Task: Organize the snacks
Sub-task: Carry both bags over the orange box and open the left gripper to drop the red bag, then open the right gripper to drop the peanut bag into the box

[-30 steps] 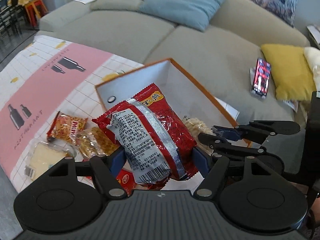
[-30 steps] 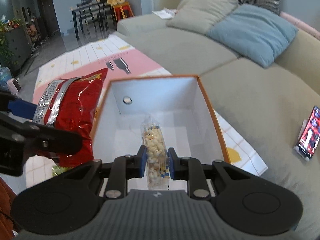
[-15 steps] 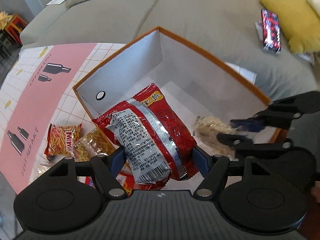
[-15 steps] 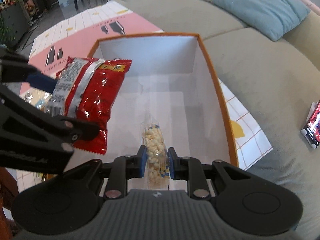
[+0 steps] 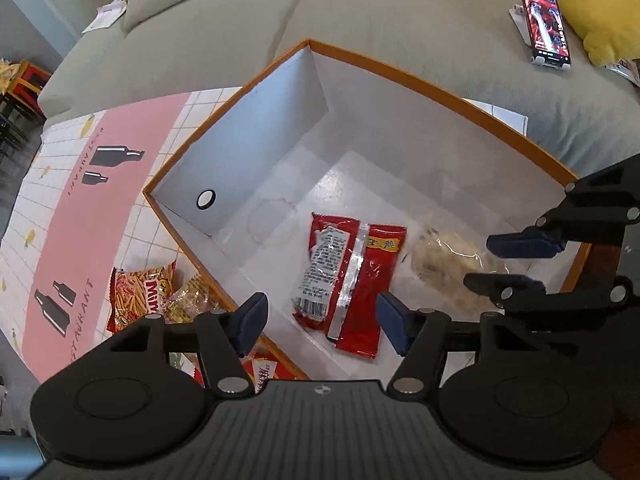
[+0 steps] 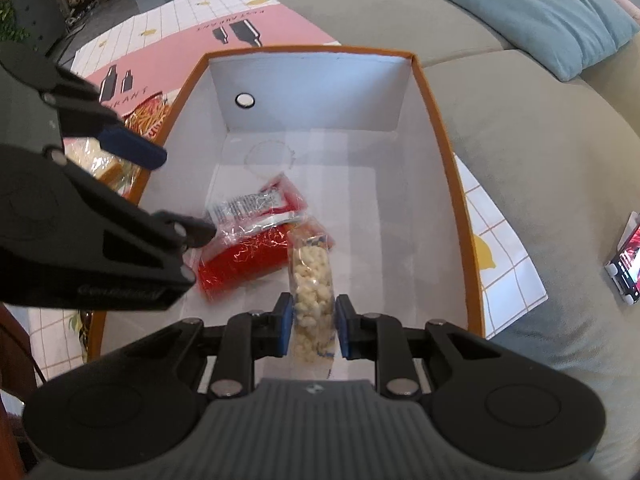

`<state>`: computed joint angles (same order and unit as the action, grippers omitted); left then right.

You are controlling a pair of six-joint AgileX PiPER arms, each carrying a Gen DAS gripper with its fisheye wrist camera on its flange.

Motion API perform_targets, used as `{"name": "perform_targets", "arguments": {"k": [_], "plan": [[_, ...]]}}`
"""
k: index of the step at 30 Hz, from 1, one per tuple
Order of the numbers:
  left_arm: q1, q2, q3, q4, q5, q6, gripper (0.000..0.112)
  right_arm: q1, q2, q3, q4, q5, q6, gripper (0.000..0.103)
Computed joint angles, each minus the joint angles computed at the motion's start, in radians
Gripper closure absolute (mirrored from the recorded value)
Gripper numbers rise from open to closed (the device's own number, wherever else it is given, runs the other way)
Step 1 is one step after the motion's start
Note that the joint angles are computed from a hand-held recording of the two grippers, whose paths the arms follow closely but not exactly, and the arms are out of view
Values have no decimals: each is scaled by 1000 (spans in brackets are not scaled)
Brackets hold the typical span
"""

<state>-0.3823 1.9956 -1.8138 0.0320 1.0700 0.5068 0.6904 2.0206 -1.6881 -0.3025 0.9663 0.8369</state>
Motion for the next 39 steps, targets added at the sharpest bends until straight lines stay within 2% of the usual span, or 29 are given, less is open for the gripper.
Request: {"name": "perform_targets", "arguments": {"k": [4,10,15,25,30,39], "plan": [[6,-20,12,2,-12,-2,38,3,-2,-2,9,-2,0,82],[28,-89,67,-5,-41,-2,38,-3,-8,-3,96,-48,-12,80],[51,-159,141,2,-87,-6,38,9,3,-32,137,-42,-7,78],[135,-293,244,-60,-120,25,38,96,-6,-119,-7,43,86,67],[193,-365,292,-122,-127,54,38,148,0,-170,-76,61,164,66],[329,-456,398,-218,-168,92,38,284,46,-236,-326,63,436,67]]}}
